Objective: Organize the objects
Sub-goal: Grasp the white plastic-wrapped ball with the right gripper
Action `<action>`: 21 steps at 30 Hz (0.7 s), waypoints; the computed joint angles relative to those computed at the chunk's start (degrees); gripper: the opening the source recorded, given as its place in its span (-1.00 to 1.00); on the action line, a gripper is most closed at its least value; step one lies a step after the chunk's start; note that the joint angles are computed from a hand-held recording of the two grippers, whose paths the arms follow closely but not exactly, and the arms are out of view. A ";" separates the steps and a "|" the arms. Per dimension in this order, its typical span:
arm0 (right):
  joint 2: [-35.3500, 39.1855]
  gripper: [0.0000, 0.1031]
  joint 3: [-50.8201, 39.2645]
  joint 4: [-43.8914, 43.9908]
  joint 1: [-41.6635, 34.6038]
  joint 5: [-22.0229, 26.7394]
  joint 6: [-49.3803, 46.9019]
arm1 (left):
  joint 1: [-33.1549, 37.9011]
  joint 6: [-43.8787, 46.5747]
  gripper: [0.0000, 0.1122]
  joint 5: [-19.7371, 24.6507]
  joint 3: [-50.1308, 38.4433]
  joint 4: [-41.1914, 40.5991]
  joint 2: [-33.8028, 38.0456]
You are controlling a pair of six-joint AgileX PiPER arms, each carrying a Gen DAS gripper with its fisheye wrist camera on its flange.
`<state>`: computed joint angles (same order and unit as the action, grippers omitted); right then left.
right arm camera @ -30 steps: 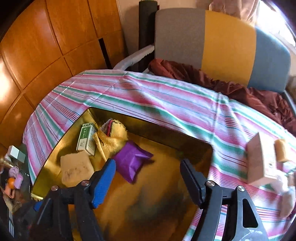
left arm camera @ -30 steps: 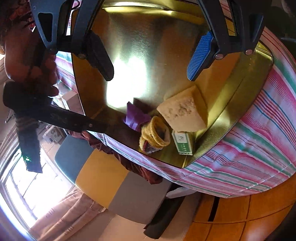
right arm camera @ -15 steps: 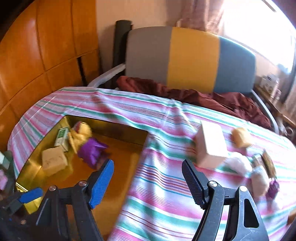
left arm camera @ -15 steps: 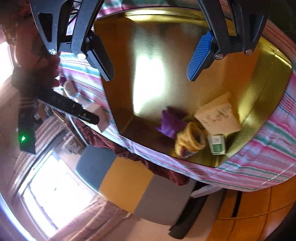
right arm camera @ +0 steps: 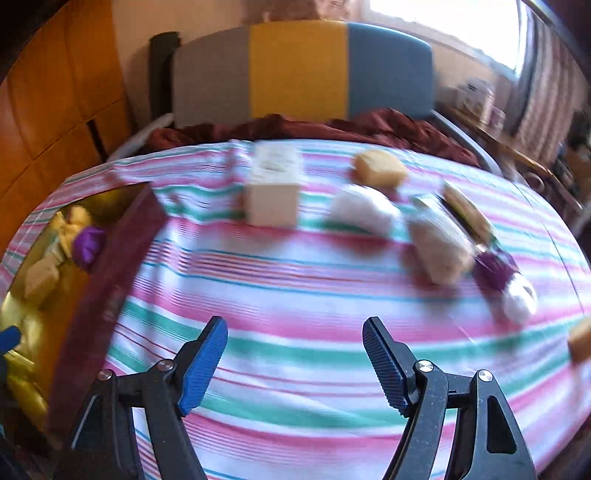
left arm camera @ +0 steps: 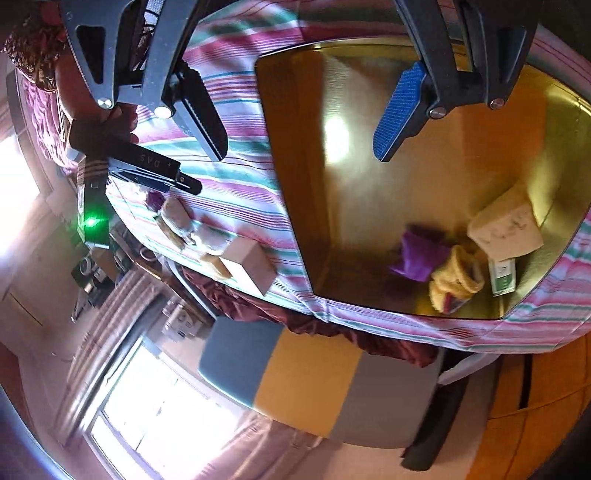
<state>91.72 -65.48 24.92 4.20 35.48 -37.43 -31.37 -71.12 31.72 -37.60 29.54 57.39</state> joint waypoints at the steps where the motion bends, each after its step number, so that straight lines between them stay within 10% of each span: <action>1: 0.28 0.48 -0.02 0.83 -1.83 0.25 -1.08 | -0.86 -0.59 0.46 0.12 -0.63 0.55 0.64; 21: 17.48 0.62 -22.56 -1.92 -22.65 6.55 -5.27 | -12.66 4.63 0.46 2.37 -15.09 -1.14 18.13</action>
